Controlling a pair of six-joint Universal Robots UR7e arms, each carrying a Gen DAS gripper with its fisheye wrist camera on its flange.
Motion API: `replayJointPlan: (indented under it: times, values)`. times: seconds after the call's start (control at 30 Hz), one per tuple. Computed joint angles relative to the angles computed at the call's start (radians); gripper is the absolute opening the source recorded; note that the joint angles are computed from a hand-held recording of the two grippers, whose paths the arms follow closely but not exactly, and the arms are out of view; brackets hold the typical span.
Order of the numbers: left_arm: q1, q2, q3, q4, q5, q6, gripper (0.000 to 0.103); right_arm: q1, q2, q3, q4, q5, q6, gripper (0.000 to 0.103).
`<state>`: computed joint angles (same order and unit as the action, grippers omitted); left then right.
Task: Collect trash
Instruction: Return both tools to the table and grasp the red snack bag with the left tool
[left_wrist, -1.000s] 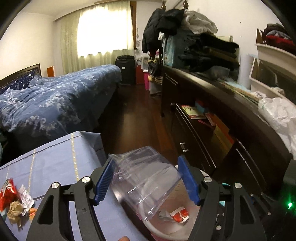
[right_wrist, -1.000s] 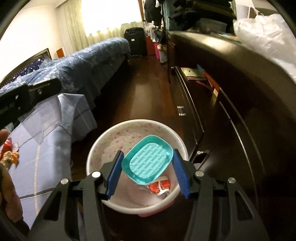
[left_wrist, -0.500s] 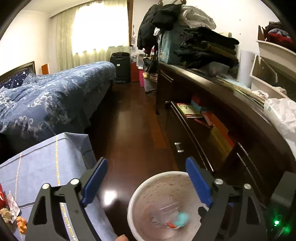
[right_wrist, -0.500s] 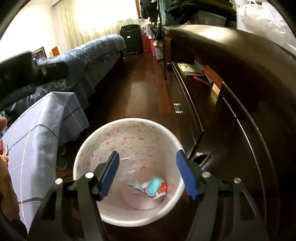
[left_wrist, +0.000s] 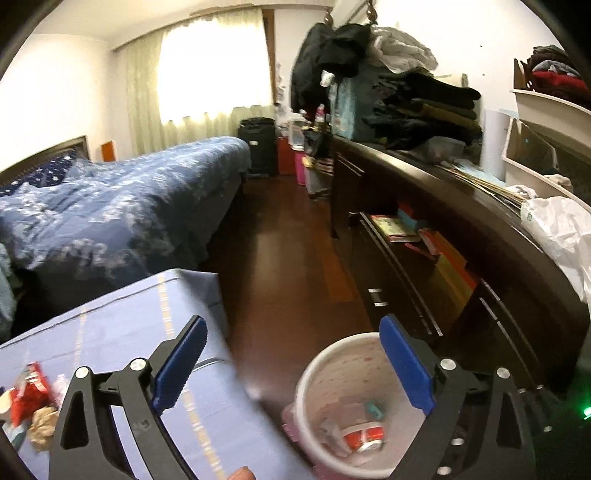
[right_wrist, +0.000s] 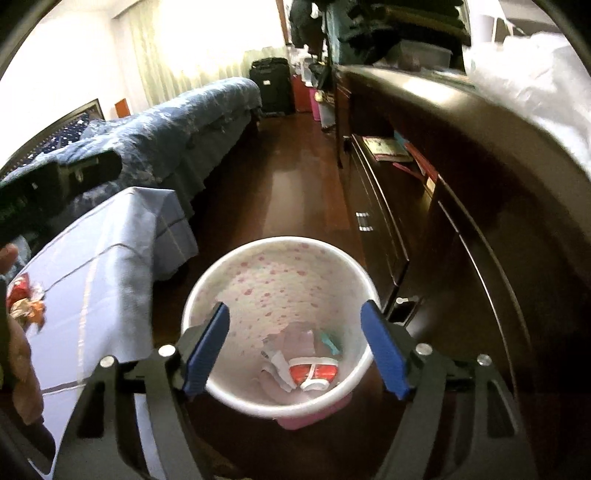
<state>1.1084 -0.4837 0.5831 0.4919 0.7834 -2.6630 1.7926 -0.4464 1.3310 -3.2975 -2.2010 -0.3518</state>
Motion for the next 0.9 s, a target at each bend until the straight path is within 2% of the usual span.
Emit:
replayJointPlan:
  times: [0.07, 0.3, 0.57, 0.73, 0.8, 0.9]
  values:
    - [-0.003, -0.064, 0.107, -0.072, -0.025, 0.011, 0.097, 0.012, -0.013, 0.031, -0.016, 0.009, 0.003, 0.083]
    - [0.005, -0.224, 0.336, -0.176, -0.117, -0.020, 0.097, 0.061, -0.025, 0.083, 0.009, 0.025, 0.029, 0.085]
    - [0.033, -0.441, 0.604, -0.337, -0.224, -0.022, 0.098, 0.143, 0.026, 0.072, 0.063, 0.085, -0.033, 0.089]
    - [0.073, -0.520, 0.654, -0.359, -0.261, -0.054, 0.099, 0.185, 0.071, 0.033, 0.115, 0.094, -0.059, 0.089]
    - [0.094, -0.516, 0.616, -0.323, -0.261, -0.081, 0.099, 0.199, 0.087, 0.017, 0.129, 0.092, -0.070, 0.089]
    - [0.138, -0.452, 0.461, -0.234, -0.262, -0.085, 0.099, 0.215, 0.103, 0.004, 0.140, 0.094, -0.082, 0.089]
